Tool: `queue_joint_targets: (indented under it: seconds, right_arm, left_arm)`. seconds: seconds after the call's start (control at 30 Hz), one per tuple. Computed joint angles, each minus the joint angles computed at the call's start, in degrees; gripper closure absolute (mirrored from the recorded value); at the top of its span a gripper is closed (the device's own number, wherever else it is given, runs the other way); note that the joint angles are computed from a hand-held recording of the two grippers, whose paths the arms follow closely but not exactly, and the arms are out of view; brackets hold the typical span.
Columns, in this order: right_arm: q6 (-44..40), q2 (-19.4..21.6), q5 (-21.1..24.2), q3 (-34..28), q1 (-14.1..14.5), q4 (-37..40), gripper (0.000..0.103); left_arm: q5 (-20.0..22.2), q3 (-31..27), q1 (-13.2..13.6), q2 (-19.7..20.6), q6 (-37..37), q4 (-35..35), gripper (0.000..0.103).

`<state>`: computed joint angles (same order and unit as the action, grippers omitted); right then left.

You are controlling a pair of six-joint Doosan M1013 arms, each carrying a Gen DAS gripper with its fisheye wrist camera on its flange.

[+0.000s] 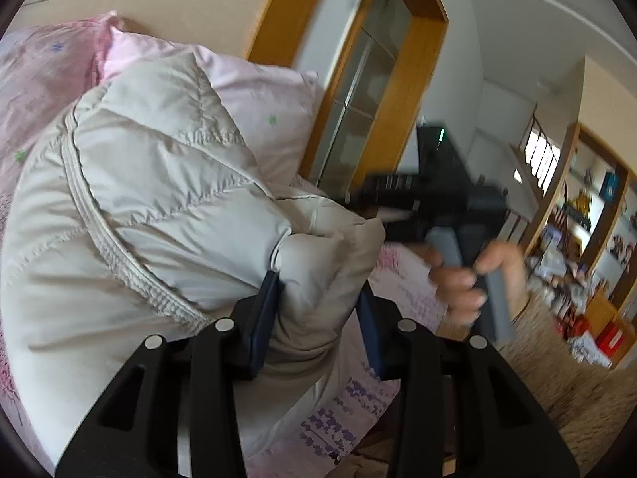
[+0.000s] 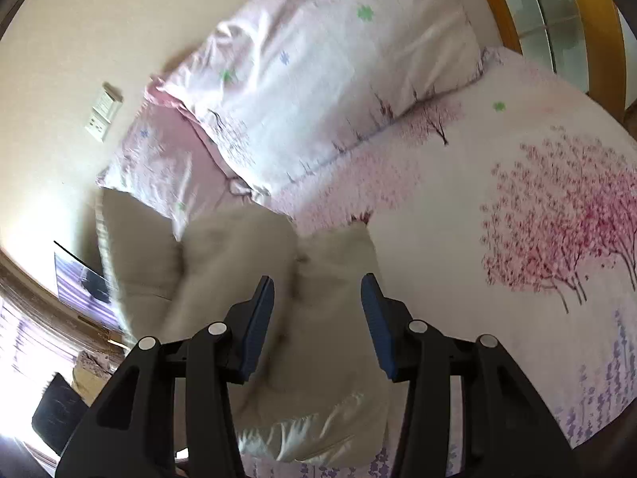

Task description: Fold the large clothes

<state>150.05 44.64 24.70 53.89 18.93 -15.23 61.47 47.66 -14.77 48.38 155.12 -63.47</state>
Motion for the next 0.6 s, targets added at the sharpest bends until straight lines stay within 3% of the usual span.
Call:
queue_joint_targets:
  seconds: [0.07,0.1,0.23,0.33,0.53,0.57,0.6]
  right_arm:
    - [-1.52,-0.75,-2.22,0.7,-0.06,-0.14,0.055]
    - [-3.94,-0.81,-3.01,0.54,-0.12,1.44,0.05]
    - [-26.51,0.0,-3.28,-2.31,-0.43,20.02,0.034]
    - [-38.57,2.81,3.31,-8.74,-0.66,29.89,0.032]
    - [-36.39,8.91,16.03,-21.18,-0.82,26.72,0.033]
    - [-36.56,10.25,18.69,-23.64,-1.06,27.62,0.035]
    - [-36.52,10.55,19.59,-24.16,-1.11,28.05,0.05]
  left_arm:
    - [-1.04,0.54,-0.77,-0.1,1.07,1.48,0.062]
    - [-1.29,0.49,-1.08,0.0,1.14,2.11,0.061]
    - [-2.05,0.06,-2.28,0.48,1.05,4.55,0.056]
    - [-1.99,-0.76,-3.11,1.12,0.3,6.47,0.055]
    - [-0.94,-2.23,-4.04,2.03,-0.71,8.71,0.053]
    - [-1.19,-1.99,-4.18,1.95,-0.39,9.09,0.053]
    - [-1.48,-1.76,-4.28,1.88,-0.13,9.36,0.053]
